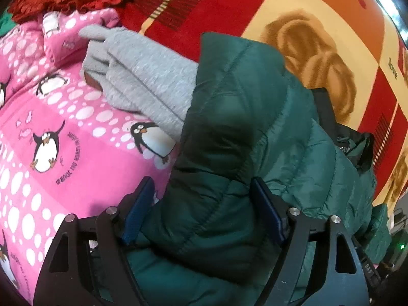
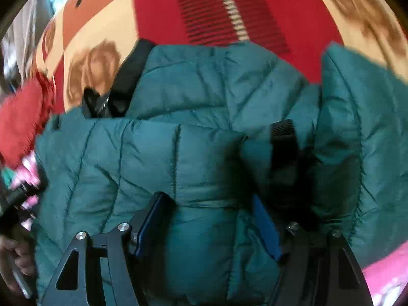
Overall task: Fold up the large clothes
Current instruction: 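Press the folded side down with the left tool while the right tool grasps the other sleeve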
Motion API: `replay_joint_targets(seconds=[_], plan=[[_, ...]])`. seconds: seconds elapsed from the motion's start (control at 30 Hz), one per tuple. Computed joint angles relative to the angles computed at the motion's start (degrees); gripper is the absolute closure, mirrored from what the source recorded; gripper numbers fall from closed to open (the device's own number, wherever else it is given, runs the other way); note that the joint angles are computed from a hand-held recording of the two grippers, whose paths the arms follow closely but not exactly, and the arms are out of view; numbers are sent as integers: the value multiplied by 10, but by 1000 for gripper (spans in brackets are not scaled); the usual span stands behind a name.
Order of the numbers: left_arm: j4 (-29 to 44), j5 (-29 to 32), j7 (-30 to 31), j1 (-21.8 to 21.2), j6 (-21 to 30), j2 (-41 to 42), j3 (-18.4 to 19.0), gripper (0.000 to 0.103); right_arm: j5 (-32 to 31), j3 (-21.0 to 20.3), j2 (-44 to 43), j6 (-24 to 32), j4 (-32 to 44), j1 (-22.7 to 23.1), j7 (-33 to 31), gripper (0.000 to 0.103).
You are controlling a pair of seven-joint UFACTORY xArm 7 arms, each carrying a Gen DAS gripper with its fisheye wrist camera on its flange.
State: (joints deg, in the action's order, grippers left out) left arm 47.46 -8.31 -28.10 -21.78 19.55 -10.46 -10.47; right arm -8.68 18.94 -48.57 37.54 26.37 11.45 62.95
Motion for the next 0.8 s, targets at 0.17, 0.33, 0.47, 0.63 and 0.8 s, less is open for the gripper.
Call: replay_joint_targets(seconds=[0.17,0.33,0.47,0.63,0.8], plan=[[-45,139,-110,71,-125,-63,-64,35,-24,32,-12,60,34,-10,8,36],[16,259,-141,151,-114,-12,-152,34,-75,84,54,40,118,-29,22,25],[60,232,-100,100,0,55,-117,32,-71,68,144,61,140,-7,-1,10],[41,199,-81,59,-12,28,-73,32,-56,33,112,45,105,16,23,9],[11,143,-42,14,-28,-24,-32,32,-87,68,74,120,143,13,51,9]])
